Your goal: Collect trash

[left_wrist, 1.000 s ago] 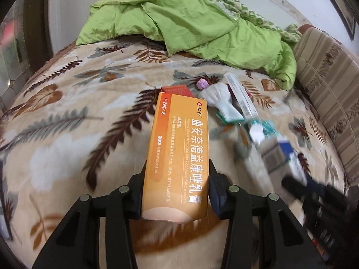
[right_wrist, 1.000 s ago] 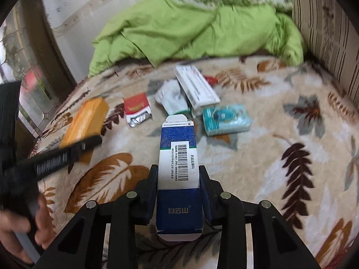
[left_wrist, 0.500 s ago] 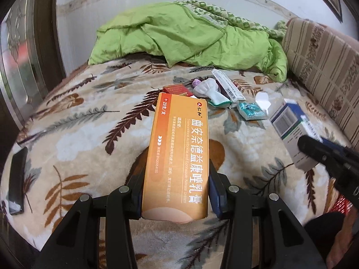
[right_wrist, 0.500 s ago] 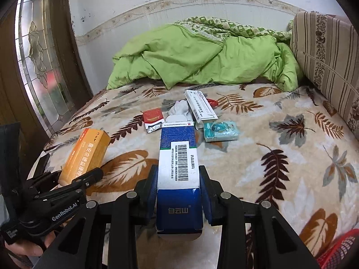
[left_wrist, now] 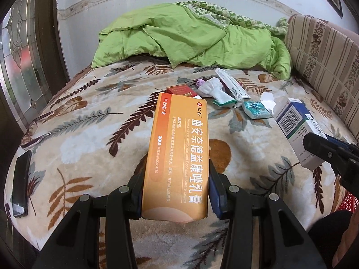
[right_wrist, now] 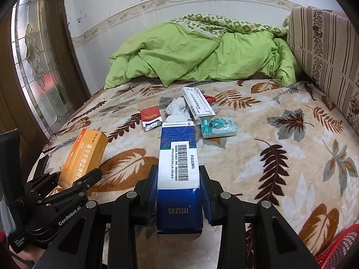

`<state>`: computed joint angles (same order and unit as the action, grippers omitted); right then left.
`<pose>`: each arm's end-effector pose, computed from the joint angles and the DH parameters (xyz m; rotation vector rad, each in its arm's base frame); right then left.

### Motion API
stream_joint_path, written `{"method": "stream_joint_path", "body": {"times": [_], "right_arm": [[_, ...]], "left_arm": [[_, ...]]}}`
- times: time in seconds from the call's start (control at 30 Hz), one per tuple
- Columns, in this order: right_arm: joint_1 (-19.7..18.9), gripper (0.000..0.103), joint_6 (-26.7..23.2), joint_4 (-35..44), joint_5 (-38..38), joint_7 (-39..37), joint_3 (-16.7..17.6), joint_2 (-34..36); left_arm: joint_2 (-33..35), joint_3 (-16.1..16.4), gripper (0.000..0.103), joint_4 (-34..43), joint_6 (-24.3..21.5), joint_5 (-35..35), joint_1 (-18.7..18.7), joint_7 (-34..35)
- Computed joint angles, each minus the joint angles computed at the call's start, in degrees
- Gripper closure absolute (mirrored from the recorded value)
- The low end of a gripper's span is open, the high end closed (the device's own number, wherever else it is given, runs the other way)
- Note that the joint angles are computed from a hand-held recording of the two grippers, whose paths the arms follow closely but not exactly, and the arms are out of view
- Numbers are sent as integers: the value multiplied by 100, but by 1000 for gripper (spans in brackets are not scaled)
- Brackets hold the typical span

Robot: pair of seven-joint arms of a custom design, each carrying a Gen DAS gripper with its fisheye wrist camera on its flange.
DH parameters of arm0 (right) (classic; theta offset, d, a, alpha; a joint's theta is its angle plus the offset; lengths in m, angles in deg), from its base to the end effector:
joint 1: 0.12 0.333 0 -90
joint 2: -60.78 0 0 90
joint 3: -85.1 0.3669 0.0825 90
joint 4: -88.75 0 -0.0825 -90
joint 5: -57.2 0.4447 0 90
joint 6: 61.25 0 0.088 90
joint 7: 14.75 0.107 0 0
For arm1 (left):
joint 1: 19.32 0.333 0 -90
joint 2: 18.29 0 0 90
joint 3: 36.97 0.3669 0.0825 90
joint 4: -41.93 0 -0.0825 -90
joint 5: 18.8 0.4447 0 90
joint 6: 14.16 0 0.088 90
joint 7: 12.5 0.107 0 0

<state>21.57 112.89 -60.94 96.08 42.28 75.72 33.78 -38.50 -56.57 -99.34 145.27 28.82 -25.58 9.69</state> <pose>0.4579 0.0455 0.5080 -1.7027 1.4992 -0.5217 0.4372 -0.2584 0.4908 -1.7241 1.7016 -0.7451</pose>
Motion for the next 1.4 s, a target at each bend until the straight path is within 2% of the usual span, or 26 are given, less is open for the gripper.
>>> {"method": "stream_joint_path", "body": {"times": [1.4], "right_arm": [[38, 67, -8, 15, 77, -77, -50, 14]], "left_arm": [[78, 15, 60, 49, -61, 150, -37, -87]]}}
